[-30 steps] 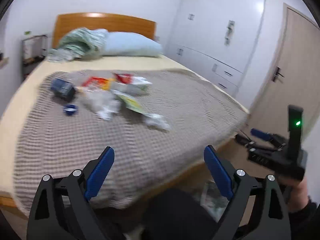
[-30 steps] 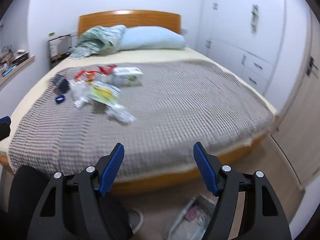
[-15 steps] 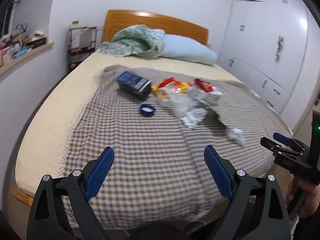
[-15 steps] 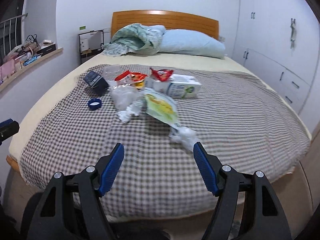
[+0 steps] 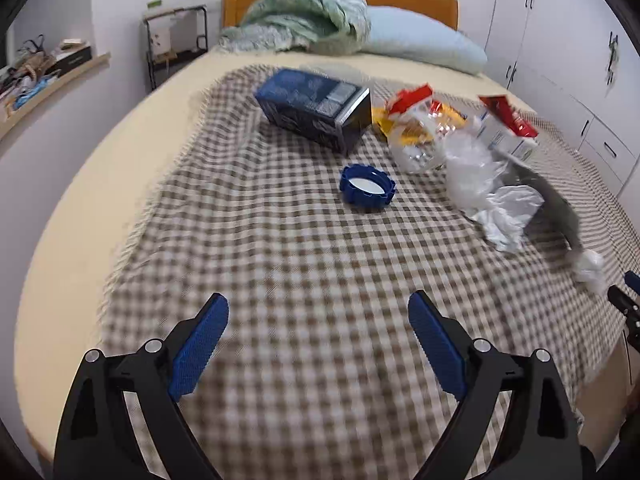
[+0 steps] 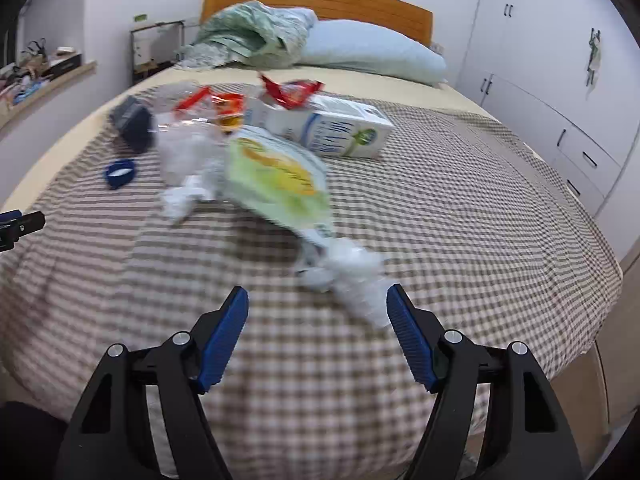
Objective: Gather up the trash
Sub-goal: 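Grasp the blue bottle cap with the left tool while the right tool grasps a white plastic bag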
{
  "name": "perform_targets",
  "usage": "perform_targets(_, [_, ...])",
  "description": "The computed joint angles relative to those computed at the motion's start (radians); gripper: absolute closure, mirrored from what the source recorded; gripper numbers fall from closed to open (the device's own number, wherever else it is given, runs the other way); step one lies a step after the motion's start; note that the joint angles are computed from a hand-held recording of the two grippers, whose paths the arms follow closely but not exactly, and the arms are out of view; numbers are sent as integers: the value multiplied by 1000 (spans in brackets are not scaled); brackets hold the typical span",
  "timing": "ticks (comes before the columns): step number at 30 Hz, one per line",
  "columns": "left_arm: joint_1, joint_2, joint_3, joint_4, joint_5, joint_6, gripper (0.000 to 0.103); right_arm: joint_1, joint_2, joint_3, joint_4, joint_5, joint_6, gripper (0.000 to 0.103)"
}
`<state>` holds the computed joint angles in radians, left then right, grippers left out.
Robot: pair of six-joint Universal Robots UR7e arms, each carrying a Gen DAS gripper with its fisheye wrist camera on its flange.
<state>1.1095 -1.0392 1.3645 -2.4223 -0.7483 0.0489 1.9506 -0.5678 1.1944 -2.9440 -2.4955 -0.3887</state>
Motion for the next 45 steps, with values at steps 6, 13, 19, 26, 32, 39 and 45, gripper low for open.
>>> perform_targets(6, [29,111,-145,61,-40,34,14,-59,-2,-36,81,33,44,65])
perform_targets(13, [49,247,-350,148,-57,40,28,-95,-82,73,82,172,161,94])
perform_targets(19, [66,372,-570,281,-25,5,35,-84,-124,124,22,172,132,96])
perform_targets(26, [50,355,-550,312,21,-52,54,-73,-193,195,-47,143,115,96])
perform_targets(32, [-37,201,-358,284,30,-84,54,-44,-287,289,-121,130,113,96])
perform_targets(39, [-221,81,-216,191,56,-12,54,5,-479,457,-248,61,81,96])
perform_targets(45, [-378,71,-156,159,-35,29,54,44,-694,617,-385,-62,28,96])
